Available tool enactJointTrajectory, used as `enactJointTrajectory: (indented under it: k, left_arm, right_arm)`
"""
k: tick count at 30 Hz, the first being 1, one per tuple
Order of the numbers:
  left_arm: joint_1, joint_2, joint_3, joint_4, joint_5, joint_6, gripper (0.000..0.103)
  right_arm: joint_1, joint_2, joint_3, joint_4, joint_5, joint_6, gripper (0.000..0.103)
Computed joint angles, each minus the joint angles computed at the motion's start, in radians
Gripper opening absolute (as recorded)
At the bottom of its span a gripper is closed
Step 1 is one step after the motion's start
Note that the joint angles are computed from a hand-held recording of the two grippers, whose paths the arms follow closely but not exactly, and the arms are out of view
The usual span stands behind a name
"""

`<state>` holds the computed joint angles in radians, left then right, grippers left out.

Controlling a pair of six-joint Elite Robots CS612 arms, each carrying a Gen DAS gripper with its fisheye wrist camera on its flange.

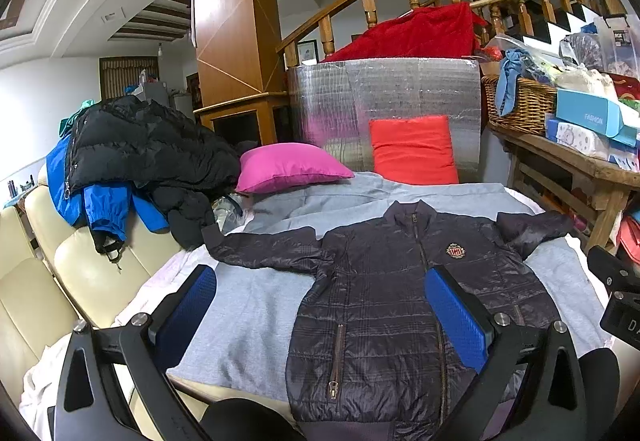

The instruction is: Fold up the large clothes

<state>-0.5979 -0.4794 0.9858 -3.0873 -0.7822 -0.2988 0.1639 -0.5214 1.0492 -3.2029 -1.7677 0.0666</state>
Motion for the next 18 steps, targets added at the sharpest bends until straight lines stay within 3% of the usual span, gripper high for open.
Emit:
enactJointTrajectory:
  k: [13, 18]
  left_arm:
    - [0.014, 0.060, -0.117, 0.099, -0.017, -0.022, 0.103]
    - [0.036, 0.124, -0.244, 0.215, -0.081, -0.044, 0.103]
  right_arm:
    - [-0.004, 0.051, -0.108, 0.078, 0.015, -0.010, 0.103]
    - [-0.017, 0.100, -0.208, 0.155, 0.055, 0.003, 0.103]
